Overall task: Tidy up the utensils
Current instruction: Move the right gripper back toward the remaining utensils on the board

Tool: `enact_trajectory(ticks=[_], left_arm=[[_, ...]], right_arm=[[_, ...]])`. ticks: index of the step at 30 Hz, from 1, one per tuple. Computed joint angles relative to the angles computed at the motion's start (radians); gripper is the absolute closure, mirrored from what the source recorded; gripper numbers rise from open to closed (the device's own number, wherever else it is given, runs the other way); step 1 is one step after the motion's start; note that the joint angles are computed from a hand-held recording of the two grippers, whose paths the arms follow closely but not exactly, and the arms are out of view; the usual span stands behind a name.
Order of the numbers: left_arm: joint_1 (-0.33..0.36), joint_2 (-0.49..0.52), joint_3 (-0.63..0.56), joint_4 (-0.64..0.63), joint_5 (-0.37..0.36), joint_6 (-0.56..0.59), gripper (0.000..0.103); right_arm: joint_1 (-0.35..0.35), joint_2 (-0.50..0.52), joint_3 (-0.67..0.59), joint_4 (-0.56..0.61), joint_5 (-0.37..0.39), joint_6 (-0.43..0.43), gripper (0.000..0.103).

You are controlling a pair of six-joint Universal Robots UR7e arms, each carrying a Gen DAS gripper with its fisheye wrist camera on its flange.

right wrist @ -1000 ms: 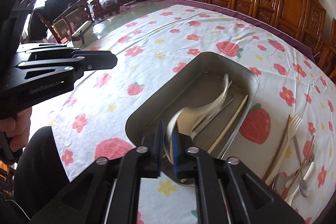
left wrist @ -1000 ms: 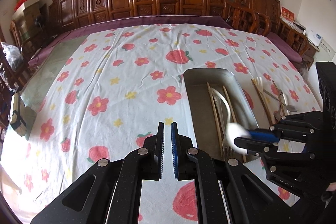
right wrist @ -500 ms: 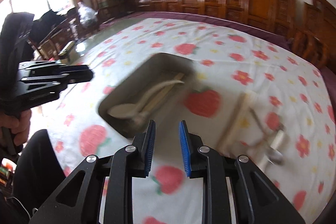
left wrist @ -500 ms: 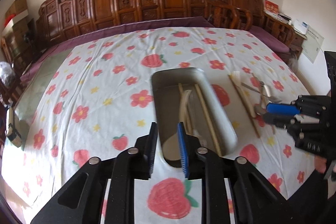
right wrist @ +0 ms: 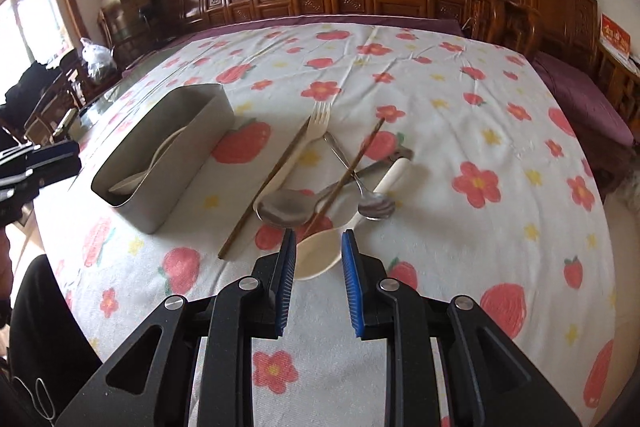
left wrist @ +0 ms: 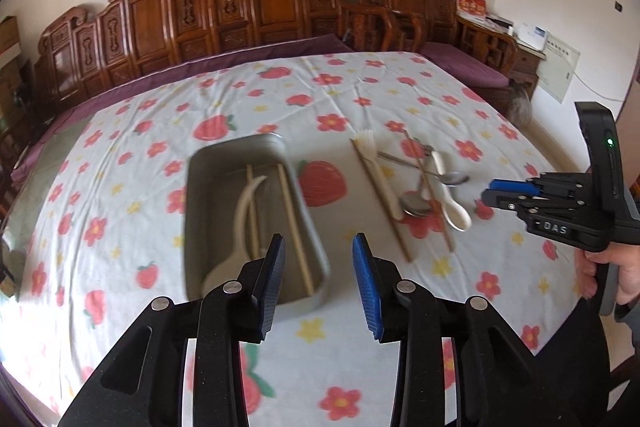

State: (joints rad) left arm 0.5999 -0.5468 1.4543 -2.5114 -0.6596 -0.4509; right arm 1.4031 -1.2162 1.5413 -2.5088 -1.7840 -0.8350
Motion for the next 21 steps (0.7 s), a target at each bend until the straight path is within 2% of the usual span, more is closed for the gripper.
enact_trajectory(ticks=[9,15,18,21], left_arm=[[-0.008,0.037,-0.027,0.025,-0.027,-0.003,0.070],[-0.009,0.044,-0.034,0.037,-0.033,-0.009,0.069],[-0.008,0.050,-0.038,0.040,-0.039,-0.011,0.069],[-0.009,0.057,-0.043,0.046,-0.045,-0.010,0.069]], right_arm=[[0.003,0.039,0.003,-0.065,-0.059,0.028,0.078],[0.007,0.092,-0.075,-0.065,-0.076,0.073,0.077],[0.011,0.131,-0.130,-0.062,-0.106,0.089,0.069],[0.012,0.171,-0.200,-0.014,-0.131,0.118,0.069]])
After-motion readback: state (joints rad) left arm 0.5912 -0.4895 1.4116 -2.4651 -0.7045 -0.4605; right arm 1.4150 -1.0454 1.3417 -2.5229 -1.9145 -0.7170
